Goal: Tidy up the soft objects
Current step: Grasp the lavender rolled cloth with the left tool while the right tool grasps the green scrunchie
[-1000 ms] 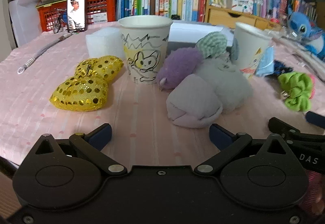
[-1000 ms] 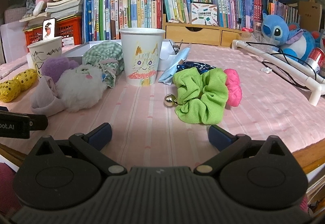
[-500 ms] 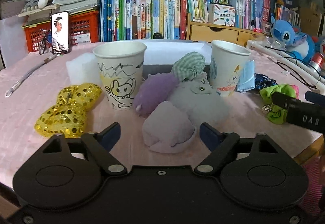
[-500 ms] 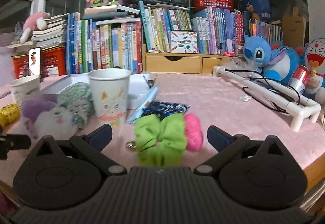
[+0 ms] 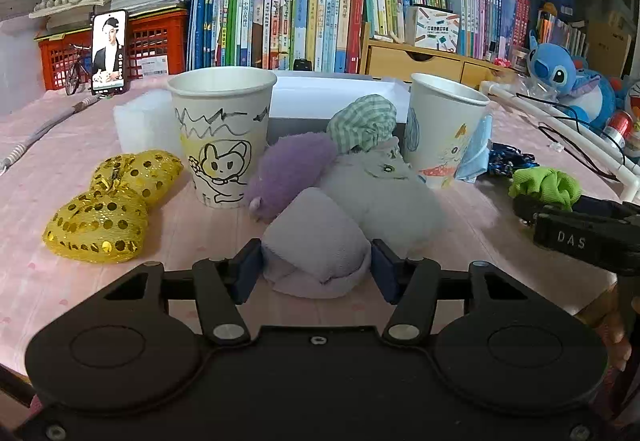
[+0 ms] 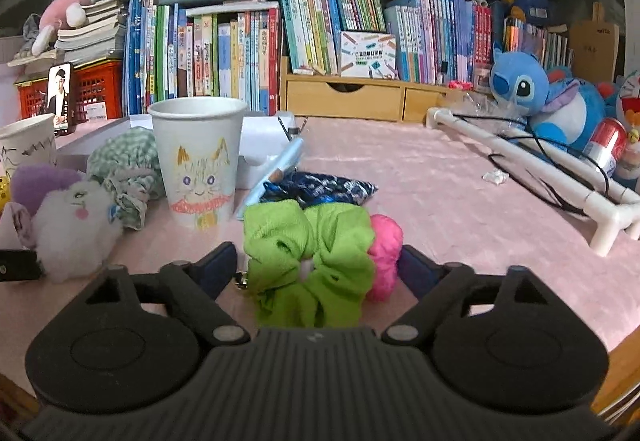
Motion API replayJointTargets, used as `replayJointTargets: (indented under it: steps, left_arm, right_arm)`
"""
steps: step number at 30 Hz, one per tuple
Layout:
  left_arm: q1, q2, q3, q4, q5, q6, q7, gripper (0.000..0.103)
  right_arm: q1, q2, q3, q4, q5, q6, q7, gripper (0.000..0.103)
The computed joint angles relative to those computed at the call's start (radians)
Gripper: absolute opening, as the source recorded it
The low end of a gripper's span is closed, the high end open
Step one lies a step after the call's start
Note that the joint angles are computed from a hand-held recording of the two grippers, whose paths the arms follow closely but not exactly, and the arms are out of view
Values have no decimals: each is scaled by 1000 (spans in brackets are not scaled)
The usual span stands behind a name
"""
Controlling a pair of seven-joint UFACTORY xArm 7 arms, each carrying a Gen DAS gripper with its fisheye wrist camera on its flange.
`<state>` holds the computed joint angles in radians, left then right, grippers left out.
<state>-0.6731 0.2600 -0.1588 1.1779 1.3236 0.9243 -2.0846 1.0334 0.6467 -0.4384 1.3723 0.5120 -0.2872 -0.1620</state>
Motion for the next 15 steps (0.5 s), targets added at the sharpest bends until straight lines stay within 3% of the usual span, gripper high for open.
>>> replayJointTargets:
  steps: [4,11,15]
  left_arm:
    - [-8,-13,-5,-6,7,27,-11,55]
    - [-11,-52,-25,-22,10,80,-15,55]
    - [-27,-67,-42,-16,2,167,7,54]
  right_arm:
    - [2,-21,1,-15,8,-3,6,62]
    - [5,-58,12,-42,28,-27,-35,56]
    - [-41,-97,75,-60,35,-59,-75,55]
